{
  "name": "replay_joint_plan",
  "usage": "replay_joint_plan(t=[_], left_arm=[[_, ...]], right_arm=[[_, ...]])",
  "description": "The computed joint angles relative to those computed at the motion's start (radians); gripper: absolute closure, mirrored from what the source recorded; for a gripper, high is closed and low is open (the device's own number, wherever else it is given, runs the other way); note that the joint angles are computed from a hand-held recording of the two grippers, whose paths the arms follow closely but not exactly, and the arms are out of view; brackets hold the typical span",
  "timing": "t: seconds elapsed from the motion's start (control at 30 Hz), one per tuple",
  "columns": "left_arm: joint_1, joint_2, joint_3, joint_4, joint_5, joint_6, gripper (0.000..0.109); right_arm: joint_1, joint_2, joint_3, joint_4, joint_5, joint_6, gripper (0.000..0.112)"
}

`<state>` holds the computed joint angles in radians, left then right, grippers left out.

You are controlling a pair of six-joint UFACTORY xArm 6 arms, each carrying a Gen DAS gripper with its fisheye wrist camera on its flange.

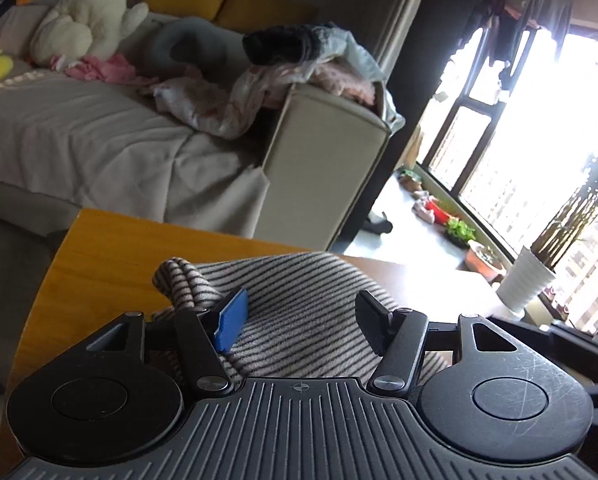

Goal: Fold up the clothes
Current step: 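Release the sweater bundle and pull both tools back from it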

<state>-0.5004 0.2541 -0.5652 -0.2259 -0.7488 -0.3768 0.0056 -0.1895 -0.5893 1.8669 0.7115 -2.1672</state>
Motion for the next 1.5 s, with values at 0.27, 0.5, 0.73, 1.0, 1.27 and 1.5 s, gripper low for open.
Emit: replay_joint_plan(t=[0.27, 0.5, 0.73, 1.0, 1.27, 1.5], left_arm=[[0.006, 0.025, 0.025, 0.034, -0.059, 0.030, 0.047], [0.020, 0.057, 0.023, 0.069, -0.112, 0.016, 0.047], [0.023, 0.070, 0.019, 0.078, -0.134, -0.004, 0.046], [0.011, 0.094, 0.002, 0.053, -0.151, 0.008, 0.045], [-0.024, 0.107, -0.006, -0.021, -0.168, 0.040, 0.045], [-0.204, 0.042, 0.025, -0.382, -0.182, 0.198, 0.042]], right_arm=[[0.157, 0.373, -0.357, -0.255, -0.233, 0.497, 0.049], [0.111, 0.271, -0.245, -0.048, -0.178, 0.233, 0.048], [-0.002, 0.004, 0.031, -0.032, -0.073, -0.013, 0.033], [0.021, -0.034, 0.112, -0.122, -0.088, -0.072, 0.030], [-0.004, 0.038, 0.079, -0.127, -0.062, -0.018, 0.021], [0.003, 0.007, 0.109, -0.068, -0.108, -0.033, 0.011]])
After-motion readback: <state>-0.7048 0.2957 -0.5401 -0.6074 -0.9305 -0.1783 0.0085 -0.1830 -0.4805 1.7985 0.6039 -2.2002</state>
